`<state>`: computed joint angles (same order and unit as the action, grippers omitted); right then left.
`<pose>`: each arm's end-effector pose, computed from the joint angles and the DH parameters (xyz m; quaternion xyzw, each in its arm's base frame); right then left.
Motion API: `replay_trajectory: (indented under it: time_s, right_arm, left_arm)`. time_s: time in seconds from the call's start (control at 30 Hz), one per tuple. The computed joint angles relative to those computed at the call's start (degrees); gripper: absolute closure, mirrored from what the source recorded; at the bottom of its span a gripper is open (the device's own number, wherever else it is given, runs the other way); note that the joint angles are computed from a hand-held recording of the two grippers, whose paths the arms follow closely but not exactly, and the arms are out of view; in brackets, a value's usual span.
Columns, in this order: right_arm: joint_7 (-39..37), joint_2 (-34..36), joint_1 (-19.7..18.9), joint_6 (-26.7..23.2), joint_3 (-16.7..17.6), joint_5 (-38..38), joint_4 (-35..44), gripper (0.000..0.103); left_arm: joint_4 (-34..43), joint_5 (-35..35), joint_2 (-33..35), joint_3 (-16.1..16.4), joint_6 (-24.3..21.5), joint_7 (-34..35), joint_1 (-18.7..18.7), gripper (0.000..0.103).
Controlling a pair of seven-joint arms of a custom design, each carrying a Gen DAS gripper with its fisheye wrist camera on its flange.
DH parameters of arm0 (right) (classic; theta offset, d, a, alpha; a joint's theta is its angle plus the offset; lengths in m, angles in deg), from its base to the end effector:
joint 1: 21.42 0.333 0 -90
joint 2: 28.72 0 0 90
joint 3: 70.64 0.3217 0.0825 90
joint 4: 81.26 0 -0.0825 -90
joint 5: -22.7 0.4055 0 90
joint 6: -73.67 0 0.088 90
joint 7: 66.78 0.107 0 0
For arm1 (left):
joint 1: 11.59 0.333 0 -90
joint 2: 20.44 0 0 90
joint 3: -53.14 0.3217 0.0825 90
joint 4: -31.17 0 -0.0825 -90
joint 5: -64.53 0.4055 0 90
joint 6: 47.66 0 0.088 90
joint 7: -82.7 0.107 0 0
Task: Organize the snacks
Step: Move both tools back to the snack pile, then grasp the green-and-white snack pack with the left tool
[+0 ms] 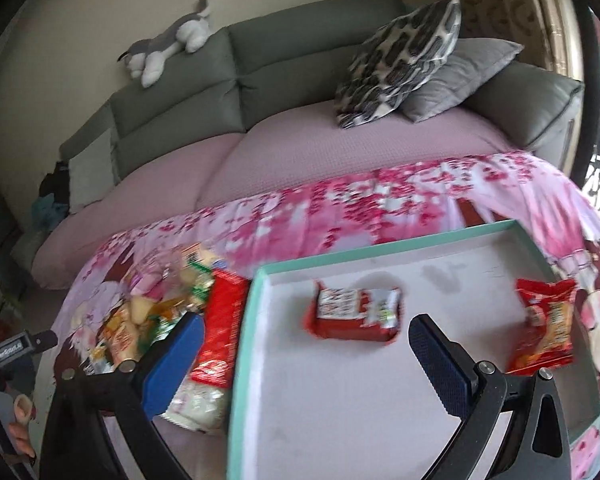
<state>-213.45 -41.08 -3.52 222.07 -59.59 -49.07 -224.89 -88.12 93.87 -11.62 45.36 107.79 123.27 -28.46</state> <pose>0.4100 0.2467 0.3707 -0.4186 0.8111 -0.2807 0.2970 0.5620 -0.2745 0.3959 -0.6877 0.6723 -0.2086 0.1778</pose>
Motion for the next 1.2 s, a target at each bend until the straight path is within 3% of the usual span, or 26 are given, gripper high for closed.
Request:
replay_trajectory:
  time_s: [0.43, 0.8, 0.9, 0.93, 1.0, 1.13, 1.2]
  right_arm:
    - [-6.56, 11.56, 3.90, 6.34, -1.87, 1.65, 9.55, 0.000]
    - [-11.13, 13.94, 5.79, 7.52, -3.75, 6.44, 10.47, 0.000]
    - [-11.72, 13.85, 5.86, 7.30, -3.89, 7.27, 10.24, 0.001]
    - [-11.54, 13.71, 5.88, 7.17, -3.91, 7.20, 10.12, 0.001]
    - [-11.34, 13.49, 5.83, 7.31, -3.94, 7.12, 9.97, 0.009]
    - [-11.73, 13.37, 5.75, 7.29, -3.84, 7.81, 9.92, 0.022]
    - [-12.07, 13.53, 5.69, 7.75, -3.86, 8.27, 9.97, 0.033]
  left_arm:
    - [1.67, -8.01, 3.32, -0.30, -2.24, 6.84, 0.68, 0.007]
    - [6.52, -19.05, 9.41, -0.79, -3.60, 15.05, -0.22, 0.007]
    - [7.62, -18.85, 10.30, -0.18, -3.88, 15.76, -1.51, 0.012]
    - [8.03, -18.78, 10.69, 0.01, -3.99, 15.76, -1.88, 0.022]
    - [8.88, -19.56, 11.55, -0.07, -4.32, 16.44, -2.02, 0.029]
    - [9.78, -19.65, 12.39, 0.66, -4.42, 16.41, -2.84, 0.030]
    - [9.93, -19.92, 12.56, 0.78, -4.50, 16.36, -2.91, 0.031]
